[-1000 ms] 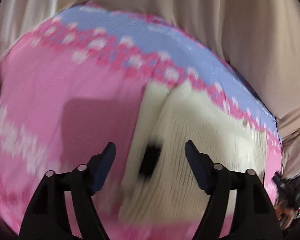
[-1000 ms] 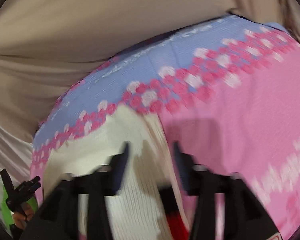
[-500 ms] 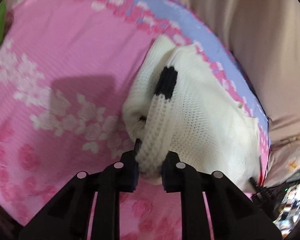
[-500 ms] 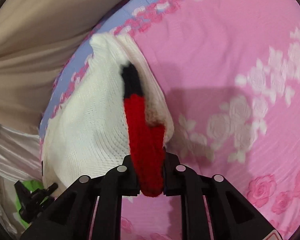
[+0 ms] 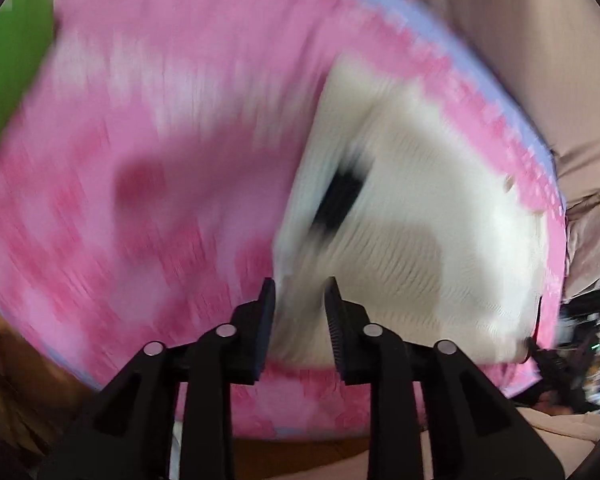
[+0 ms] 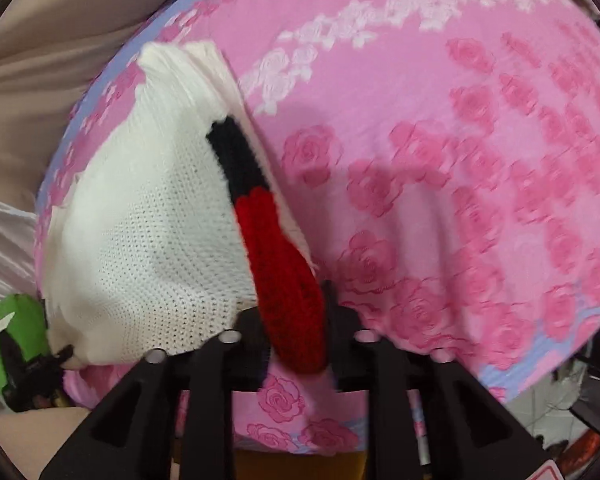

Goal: Fold small clothes
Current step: 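Fold the held sweater edge over the bundle with both grippers and release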

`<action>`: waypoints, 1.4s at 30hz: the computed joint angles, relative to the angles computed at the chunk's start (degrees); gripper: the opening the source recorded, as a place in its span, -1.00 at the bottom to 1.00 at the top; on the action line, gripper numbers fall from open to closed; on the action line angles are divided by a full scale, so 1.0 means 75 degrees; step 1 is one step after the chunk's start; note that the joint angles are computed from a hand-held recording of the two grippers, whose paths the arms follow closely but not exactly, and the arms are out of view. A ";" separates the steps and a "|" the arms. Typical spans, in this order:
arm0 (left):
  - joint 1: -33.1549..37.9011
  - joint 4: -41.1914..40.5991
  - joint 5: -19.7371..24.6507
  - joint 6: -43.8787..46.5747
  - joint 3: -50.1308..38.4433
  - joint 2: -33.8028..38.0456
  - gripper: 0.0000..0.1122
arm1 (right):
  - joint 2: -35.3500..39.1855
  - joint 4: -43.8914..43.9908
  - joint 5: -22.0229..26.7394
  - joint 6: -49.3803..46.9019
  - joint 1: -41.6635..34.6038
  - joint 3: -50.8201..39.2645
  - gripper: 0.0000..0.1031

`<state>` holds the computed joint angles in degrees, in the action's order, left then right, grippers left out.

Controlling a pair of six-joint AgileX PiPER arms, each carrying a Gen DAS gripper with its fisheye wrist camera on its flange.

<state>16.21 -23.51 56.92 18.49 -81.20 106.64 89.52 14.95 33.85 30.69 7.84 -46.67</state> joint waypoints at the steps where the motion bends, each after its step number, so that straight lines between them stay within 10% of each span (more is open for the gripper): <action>1: -0.0078 0.0058 -0.0168 0.0042 -0.0211 -0.0062 -0.12 | -0.0205 -0.0686 0.0257 0.0648 0.0059 -0.0215 -0.39; 5: -0.0510 -0.0270 -0.0425 -0.0019 -0.1599 0.0619 0.07 | -0.0416 -0.2924 0.0725 0.1919 0.0294 -0.1301 -0.09; 11: -0.1423 0.0111 0.0558 -0.1593 -0.4337 0.3107 0.16 | 0.1973 -0.2455 0.0565 0.0426 0.0162 -0.4075 -0.08; 14: -0.1723 0.0674 0.0439 -0.1692 -0.4449 0.3373 -0.23 | 0.3095 -0.2515 0.0919 0.0335 0.0434 -0.5137 -0.08; 16: -0.1662 0.0597 0.0719 -0.1629 -0.4640 0.3458 -0.88 | 0.3657 -0.2469 0.1183 0.0346 0.0518 -0.5708 -0.15; 19: -0.1520 0.0452 0.0735 -0.1740 -0.4744 0.3290 -0.89 | 0.3648 -0.2583 0.1241 0.0351 0.0541 -0.5696 -0.77; 27: -0.1575 0.1359 0.1000 -0.2231 -0.5702 0.3946 -0.89 | 0.2737 -0.2163 0.0394 0.0365 0.0258 -0.5167 -0.80; 31: -0.1642 0.1447 0.0732 -0.2288 -0.5528 0.3946 -0.86 | 0.4157 -0.1193 0.1021 -0.0621 -0.0144 -0.5995 -0.81; 37: -0.1435 0.1190 -0.0451 -0.1817 -0.3000 0.1661 -0.65 | 0.2652 -0.2259 0.0417 0.0995 0.0235 -0.4878 -0.54; 42: -0.2010 0.0905 -0.0376 -0.0984 -0.1912 0.1134 -0.60 | 0.2266 -0.1266 0.0753 -0.0342 0.1218 -0.4886 -0.80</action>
<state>1.14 -16.72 54.09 11.11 -95.54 115.14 106.52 5.45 39.50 28.12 16.97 -83.32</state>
